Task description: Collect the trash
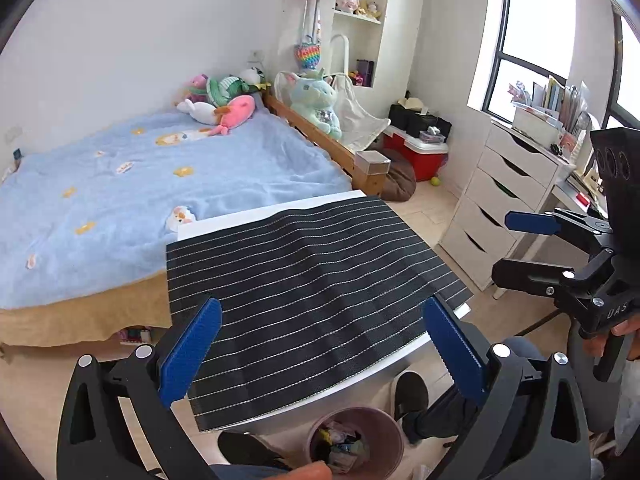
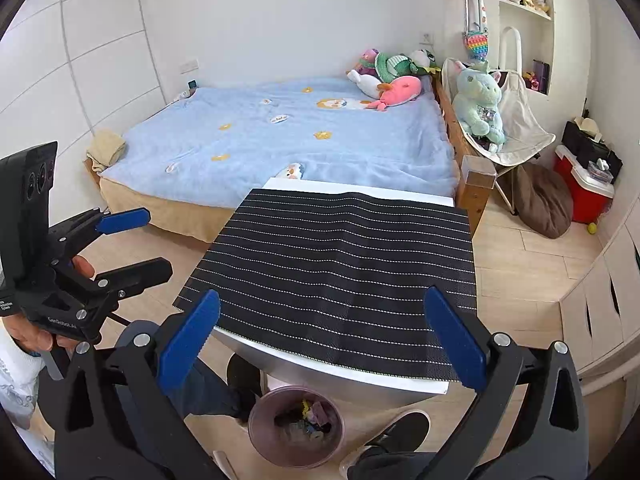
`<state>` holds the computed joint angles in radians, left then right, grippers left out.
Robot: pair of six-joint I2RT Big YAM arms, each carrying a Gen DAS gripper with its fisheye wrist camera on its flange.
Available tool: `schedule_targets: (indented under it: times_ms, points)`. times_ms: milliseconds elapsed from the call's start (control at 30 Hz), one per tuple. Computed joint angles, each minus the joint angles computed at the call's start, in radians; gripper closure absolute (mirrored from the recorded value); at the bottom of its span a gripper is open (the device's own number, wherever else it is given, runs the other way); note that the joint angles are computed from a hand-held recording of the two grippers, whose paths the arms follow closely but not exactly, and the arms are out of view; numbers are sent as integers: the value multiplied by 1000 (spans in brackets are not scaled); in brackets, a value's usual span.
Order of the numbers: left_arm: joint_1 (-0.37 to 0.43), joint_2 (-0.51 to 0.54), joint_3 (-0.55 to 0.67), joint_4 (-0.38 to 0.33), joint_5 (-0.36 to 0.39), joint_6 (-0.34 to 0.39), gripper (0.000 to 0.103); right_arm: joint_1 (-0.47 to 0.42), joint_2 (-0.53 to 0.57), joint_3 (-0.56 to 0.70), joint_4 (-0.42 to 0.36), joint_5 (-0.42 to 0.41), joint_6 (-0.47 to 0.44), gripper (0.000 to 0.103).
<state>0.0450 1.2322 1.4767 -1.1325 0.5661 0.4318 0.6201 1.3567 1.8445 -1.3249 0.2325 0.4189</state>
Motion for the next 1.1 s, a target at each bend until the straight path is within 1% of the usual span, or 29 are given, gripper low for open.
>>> schedule_targets:
  times_ms: [133,233,367,567,1100]
  points:
    - [-5,8,3,-4,-4,-1,6,-6,9,7,0,-7,-3,3]
    - [-15,0,-7,21,-41,-22,6,-9,11,6,2,-11,-6,3]
    - [-21,1,-5,21,-57,-33,6,-11,14,9,2,-13,-5,3]
    - [-26,-1,-7,21,-61,-21,6,-13,15,-4,10,-19,-3,3]
    - [-26,11,2,17,-61,-24,6,-17,15,-11,13,-23,-6,3]
